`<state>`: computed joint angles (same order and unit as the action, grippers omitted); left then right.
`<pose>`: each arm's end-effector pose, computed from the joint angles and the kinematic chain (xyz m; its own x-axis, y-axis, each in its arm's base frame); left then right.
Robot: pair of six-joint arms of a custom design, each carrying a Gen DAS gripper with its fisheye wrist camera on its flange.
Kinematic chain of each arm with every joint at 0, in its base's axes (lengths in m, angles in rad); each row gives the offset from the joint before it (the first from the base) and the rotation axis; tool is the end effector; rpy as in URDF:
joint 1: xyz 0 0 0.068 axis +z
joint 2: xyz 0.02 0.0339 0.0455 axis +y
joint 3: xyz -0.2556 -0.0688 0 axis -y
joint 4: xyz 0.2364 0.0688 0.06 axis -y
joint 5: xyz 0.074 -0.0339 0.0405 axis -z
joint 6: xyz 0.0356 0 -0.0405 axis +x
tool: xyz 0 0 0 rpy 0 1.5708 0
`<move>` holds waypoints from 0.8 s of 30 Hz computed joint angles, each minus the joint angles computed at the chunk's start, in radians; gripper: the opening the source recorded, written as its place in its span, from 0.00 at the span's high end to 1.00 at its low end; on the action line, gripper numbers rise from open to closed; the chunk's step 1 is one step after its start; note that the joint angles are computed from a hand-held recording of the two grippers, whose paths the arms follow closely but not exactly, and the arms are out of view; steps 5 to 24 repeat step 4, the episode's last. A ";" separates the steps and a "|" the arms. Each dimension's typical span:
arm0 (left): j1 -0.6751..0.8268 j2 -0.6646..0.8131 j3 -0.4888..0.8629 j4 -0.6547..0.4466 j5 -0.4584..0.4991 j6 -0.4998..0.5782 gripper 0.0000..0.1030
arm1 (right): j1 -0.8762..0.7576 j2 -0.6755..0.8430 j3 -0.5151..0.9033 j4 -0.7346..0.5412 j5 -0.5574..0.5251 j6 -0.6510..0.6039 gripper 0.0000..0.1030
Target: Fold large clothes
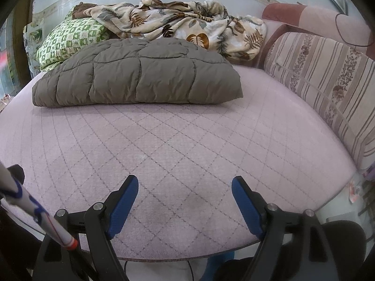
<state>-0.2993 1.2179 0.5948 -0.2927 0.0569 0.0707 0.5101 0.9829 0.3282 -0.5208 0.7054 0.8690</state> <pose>0.2148 -0.0684 0.1772 -0.7328 0.2999 -0.6108 0.3802 0.9249 -0.0020 0.1345 0.0488 0.1365 -0.6375 0.3096 -0.7055 0.5157 0.8518 -0.0922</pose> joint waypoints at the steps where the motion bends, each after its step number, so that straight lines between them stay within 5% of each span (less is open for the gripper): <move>1: -0.001 0.005 0.000 0.003 -0.004 0.001 0.04 | -0.004 0.002 -0.001 0.004 -0.004 -0.003 0.17; 24: -0.001 0.009 0.001 -0.001 -0.010 0.006 0.04 | -0.012 0.009 -0.004 0.012 -0.017 -0.005 0.17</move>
